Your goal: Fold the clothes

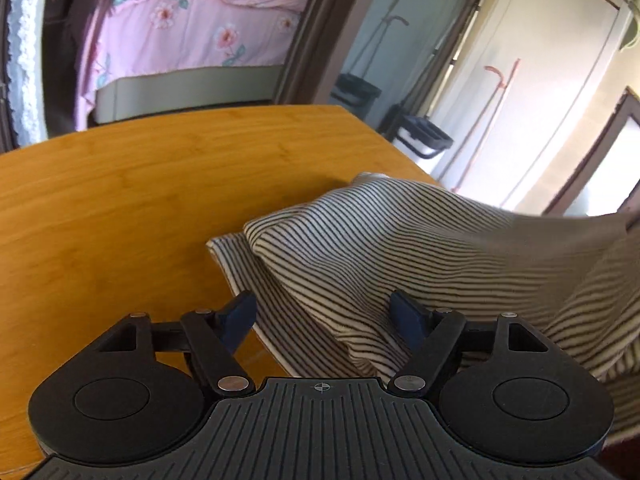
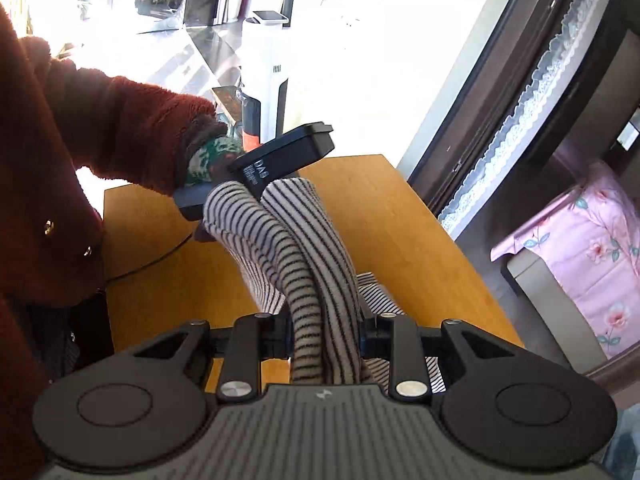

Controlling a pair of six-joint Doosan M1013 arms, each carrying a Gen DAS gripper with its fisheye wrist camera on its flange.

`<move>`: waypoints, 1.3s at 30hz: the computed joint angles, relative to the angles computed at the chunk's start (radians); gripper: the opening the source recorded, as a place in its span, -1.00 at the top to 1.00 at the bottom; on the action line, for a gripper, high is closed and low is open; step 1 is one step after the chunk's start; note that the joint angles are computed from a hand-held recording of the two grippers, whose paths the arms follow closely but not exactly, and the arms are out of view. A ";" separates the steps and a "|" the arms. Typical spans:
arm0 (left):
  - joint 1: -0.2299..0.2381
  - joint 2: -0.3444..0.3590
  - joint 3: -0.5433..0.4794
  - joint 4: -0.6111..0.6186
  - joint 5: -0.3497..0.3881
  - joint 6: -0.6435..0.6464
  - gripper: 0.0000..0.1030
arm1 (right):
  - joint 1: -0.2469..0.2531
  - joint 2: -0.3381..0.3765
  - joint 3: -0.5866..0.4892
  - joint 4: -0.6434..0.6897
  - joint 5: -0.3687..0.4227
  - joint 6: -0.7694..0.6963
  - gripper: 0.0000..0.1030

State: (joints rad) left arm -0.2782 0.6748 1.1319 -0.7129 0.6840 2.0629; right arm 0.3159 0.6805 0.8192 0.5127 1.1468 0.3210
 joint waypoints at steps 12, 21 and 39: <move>-0.001 -0.073 0.108 0.131 -0.055 -0.080 -0.39 | 0.001 0.441 -0.620 -0.030 0.242 0.207 0.26; -0.006 -0.151 0.176 0.003 -0.209 0.033 -0.64 | -0.021 0.306 -0.335 0.044 -0.020 0.229 -0.42; -0.070 0.047 -0.089 0.116 -0.130 -0.105 -0.80 | -0.038 0.146 0.068 -0.276 -0.586 0.631 -0.94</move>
